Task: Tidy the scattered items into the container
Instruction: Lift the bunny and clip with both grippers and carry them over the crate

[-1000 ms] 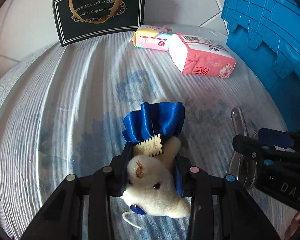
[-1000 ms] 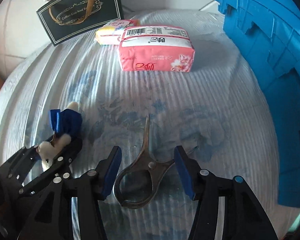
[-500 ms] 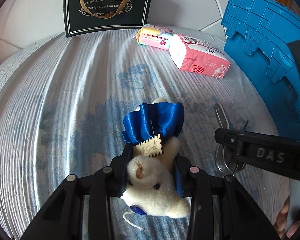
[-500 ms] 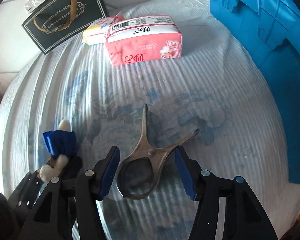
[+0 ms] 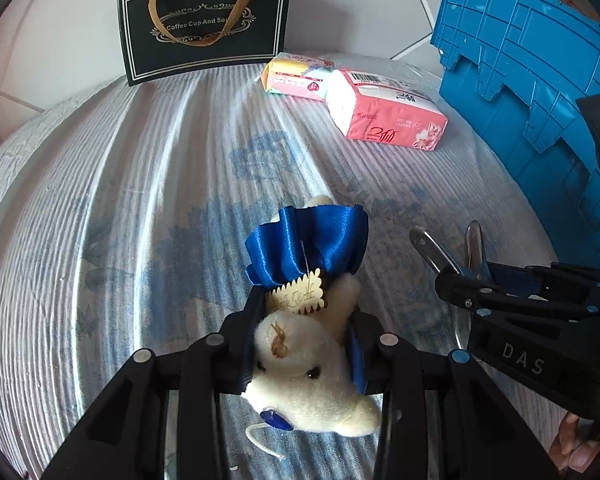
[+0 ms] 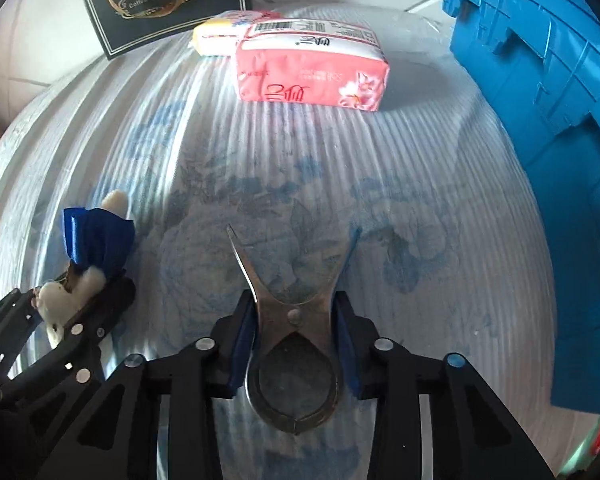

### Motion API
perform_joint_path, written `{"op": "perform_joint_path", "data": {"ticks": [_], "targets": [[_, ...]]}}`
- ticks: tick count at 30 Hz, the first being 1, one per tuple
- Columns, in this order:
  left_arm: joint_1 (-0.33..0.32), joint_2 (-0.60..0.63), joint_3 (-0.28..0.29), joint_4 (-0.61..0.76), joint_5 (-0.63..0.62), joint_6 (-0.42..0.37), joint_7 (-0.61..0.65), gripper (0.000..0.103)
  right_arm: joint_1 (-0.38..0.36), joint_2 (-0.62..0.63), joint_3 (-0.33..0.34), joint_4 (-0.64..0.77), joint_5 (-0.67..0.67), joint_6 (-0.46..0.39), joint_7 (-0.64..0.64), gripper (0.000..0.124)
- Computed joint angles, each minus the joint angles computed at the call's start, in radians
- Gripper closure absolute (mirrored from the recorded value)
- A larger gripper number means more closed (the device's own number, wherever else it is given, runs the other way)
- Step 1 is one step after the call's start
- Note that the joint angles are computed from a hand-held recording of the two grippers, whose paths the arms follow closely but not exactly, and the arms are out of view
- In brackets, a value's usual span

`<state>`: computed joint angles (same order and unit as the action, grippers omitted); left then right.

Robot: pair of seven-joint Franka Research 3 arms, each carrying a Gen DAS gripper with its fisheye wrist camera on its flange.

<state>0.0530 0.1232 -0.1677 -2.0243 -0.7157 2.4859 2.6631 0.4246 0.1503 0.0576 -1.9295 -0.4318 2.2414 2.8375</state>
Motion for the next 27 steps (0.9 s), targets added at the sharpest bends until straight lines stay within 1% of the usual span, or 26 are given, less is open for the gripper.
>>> {"op": "perform_joint_path", "data": {"ticks": [3,5,7,11,14,15,18,21,23,27], "targets": [[0.000,-0.064,0.005,-0.043,-0.040,0.024,0.022,0.068,0.012,-0.039,0.006,-0.039,-0.056,0.034,0.025,0.088],[-0.010,-0.119,0.019,-0.079,-0.070,0.042,0.027,0.068,0.011,-0.085,0.014,-0.086,-0.094,0.088,0.052,0.088],[-0.029,-0.176,0.038,-0.114,-0.091,0.065,0.012,0.068,0.006,-0.122,0.029,-0.108,-0.141,0.120,0.054,0.088],[-0.078,-0.282,0.066,-0.172,-0.067,0.148,-0.082,0.068,-0.024,-0.189,0.051,-0.135,-0.185,0.194,-0.021,0.088],[-0.103,-0.360,0.082,-0.208,-0.027,0.187,-0.177,0.068,-0.053,-0.240,0.064,-0.138,-0.181,0.236,-0.126,0.088],[-0.109,-0.385,0.086,-0.221,-0.012,0.204,-0.205,0.068,-0.055,-0.260,0.079,-0.124,-0.177,0.218,-0.153,0.088],[-0.125,-0.456,0.107,-0.249,0.032,0.217,-0.270,0.067,-0.073,-0.296,0.106,-0.093,-0.180,0.213,-0.219,0.088],[-0.155,-0.518,0.142,-0.266,0.057,0.213,-0.292,0.068,-0.085,-0.342,0.144,-0.087,-0.192,0.199,-0.229,0.088],[-0.188,-0.556,0.174,-0.275,0.056,0.207,-0.290,0.068,-0.094,-0.372,0.174,-0.083,-0.216,0.177,-0.214,0.088],[-0.270,-0.639,0.244,-0.289,0.038,0.195,-0.285,0.068,-0.105,-0.437,0.231,-0.057,-0.243,0.090,-0.195,0.088]]}}
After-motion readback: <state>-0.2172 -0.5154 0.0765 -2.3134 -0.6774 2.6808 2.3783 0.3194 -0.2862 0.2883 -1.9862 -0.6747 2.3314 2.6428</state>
